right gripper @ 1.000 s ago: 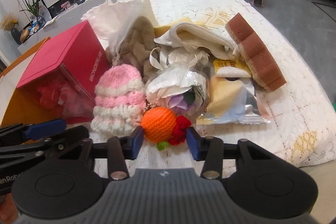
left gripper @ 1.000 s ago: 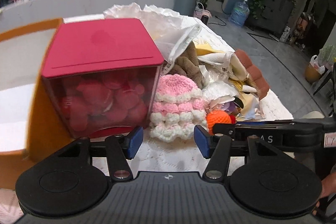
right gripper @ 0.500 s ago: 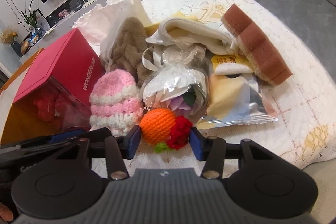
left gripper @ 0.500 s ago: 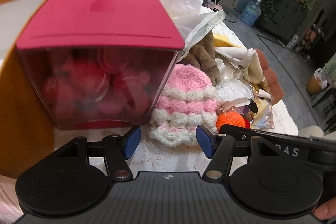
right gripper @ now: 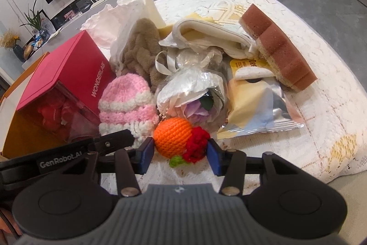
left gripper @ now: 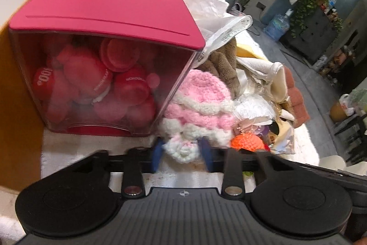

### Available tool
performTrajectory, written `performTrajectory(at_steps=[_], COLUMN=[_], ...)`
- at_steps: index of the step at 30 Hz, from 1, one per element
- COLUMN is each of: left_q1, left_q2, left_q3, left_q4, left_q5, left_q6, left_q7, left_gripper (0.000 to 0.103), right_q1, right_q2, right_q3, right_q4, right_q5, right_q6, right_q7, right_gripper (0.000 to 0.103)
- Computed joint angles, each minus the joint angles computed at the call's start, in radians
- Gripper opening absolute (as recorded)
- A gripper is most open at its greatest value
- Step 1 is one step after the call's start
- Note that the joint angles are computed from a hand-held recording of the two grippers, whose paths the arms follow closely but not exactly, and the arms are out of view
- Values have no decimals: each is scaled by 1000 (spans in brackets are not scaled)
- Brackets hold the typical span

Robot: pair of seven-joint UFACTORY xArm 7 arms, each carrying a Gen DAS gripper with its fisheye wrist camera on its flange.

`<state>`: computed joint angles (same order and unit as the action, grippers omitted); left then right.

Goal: Organize soft objects
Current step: 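Grasp the pink-white knitted hat with the left tool while the right tool grasps the orange crocheted ball, then carry the hat and orange ball over the orange box and release both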

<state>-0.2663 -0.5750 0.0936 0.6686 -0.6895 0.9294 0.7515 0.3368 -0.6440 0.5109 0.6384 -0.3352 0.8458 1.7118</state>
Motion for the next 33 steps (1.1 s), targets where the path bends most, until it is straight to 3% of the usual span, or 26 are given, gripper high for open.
performTrajectory(at_steps=[3, 13, 18, 33], left_q1=[7, -3, -14, 23], left_q2=[-22, -194, -280, -386], left_q3=[-9, -11, 14, 157], left_q4=[-6, -73, -99, -12], left_q5=[11, 84, 129, 167], left_q6=[0, -42, -41, 95], left_q7=[-27, -47, -49, -2], left_gripper=[24, 22, 22, 21], right_q1=[1, 21, 28, 10], right_q2=[5, -1, -10, 18], right_q3=[7, 38, 68, 198], right_q4=[10, 54, 80, 234], right_q5=[-9, -29, -37, -98], right_q6=[10, 70, 107, 190], right_q7=[-7, -17, -9, 49], right_gripper=[49, 49, 49, 49])
